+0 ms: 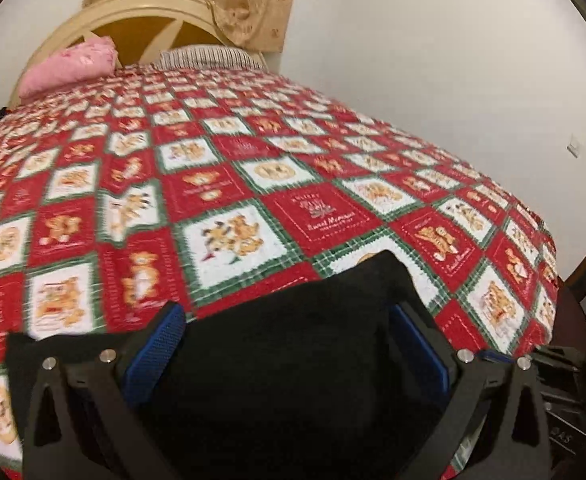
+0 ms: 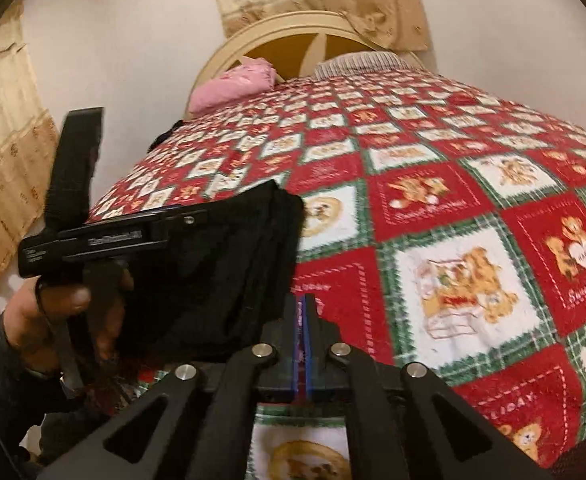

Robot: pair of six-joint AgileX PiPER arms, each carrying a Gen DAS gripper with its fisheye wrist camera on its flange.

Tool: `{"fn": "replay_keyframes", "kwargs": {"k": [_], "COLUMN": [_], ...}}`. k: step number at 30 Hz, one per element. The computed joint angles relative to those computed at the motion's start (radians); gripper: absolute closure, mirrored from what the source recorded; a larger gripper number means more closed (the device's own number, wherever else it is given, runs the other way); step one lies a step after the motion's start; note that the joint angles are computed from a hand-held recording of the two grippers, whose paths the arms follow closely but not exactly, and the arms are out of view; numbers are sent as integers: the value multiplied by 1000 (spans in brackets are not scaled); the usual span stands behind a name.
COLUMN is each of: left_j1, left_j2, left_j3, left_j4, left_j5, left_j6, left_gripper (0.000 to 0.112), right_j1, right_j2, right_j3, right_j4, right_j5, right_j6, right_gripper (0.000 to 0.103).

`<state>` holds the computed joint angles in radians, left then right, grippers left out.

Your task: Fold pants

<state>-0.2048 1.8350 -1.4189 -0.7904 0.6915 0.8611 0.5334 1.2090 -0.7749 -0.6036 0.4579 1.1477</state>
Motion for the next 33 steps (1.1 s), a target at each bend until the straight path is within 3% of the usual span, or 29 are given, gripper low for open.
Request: {"fn": "replay_keyframes", "kwargs": {"k": [1,2,9,13,18,23,27,33], "left_j1": [21,35,134,208,282,324,367,398], "left_j2": [-28,-49,-139,-140,-111,-89,-41,19], "left_j3": [30,51,166,194,207,226,212,159], "left_j4": [-25,-26,-8,-34,-52,-61,-86,-116], "left_j5": [3,-4,-72,-68,-78,-111,-78,16], "left_j6": [37,53,142,189,199,224,233,214], "left_gripper": [9,9,9,9,9,9,9,9], "right_j1": [-1,2,-38,-38,-54,-104,-144,-160], "right_j2": [3,2,30,85,177,230,256,268], "right_j3": [1,2,-47,-108,-184,-212,-202,-188], "right_j4": [-10,-32,59,54,66,236,380,430], "right_j5": [-5,-4,-47,-55,-60,-91,-129,-171], "right_j6": [17,47,-20,-15,-45,-201,-332,-391], "right_gripper": [66,62,59,42,42,39,35,35]}}
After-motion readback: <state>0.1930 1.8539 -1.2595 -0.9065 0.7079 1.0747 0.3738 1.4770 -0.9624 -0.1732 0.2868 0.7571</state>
